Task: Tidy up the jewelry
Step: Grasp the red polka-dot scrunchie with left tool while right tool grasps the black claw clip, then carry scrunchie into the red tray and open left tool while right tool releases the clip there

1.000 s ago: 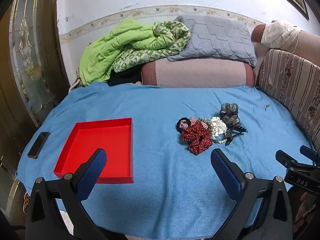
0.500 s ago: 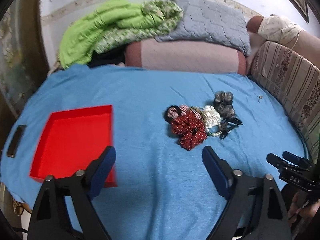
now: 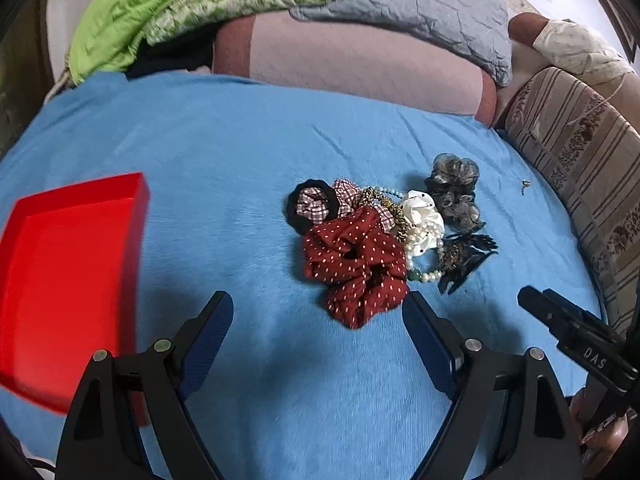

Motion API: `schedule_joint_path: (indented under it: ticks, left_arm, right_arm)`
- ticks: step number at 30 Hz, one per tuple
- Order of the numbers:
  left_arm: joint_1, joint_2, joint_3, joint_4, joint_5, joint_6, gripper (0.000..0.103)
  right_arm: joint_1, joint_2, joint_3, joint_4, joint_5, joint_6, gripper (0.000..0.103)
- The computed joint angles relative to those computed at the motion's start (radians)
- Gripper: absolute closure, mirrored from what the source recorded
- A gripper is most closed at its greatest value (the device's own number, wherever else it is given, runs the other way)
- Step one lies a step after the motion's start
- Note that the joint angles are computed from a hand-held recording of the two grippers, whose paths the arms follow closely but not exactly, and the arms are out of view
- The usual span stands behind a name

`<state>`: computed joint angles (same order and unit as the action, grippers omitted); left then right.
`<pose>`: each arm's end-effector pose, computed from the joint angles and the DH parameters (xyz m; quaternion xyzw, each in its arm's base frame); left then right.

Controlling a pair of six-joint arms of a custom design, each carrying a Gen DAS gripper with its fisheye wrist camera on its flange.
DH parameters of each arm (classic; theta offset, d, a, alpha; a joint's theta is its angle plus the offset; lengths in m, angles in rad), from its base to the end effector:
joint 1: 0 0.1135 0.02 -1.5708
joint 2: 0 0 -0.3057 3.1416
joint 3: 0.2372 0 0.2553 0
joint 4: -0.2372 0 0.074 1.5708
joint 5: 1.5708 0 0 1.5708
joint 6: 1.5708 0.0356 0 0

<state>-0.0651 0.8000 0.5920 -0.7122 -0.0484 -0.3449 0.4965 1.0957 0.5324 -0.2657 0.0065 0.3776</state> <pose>0.1284 -0.0066 0.2531 -0.1397 0.9369 -0.0426 0.3175 0.1725 0.0932 0.2228 -0.0542 0.9304 0.1507 0.3297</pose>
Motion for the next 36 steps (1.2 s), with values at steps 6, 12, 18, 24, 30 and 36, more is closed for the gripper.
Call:
schedule_joint_path:
  ticks: [6,12,18,24,30,36]
  left_arm:
    - [0.088,0.169,-0.034,0.166,0.090,0.049,0.033]
    - [0.151,0.286,-0.048,0.272,0.169,0.065,0.037]
    - [0.143,0.346,-0.053,0.327,0.201,0.062,0.048]
    - [0.110,0.362,-0.051,0.318,0.216,0.061,0.093]
    - [0.095,0.259,-0.030,0.227,0.219,0.055,0.094]
    - [0.093,0.104,-0.005,0.087,0.209,0.056,0.094]
  right_arm:
    - [-0.067,0.168,0.052,0.095,-0.071,0.007,0.040]
    - [-0.099,0.305,0.083,0.158,-0.123,0.040,0.050]
    - [-0.121,0.380,0.086,0.205,-0.161,0.066,0.063]
    - [-0.142,0.388,0.068,0.261,-0.233,0.085,0.086]
    - [-0.139,0.334,0.056,0.247,-0.260,0.097,0.095]
    - [-0.114,0.216,0.026,0.189,-0.249,0.110,0.098]
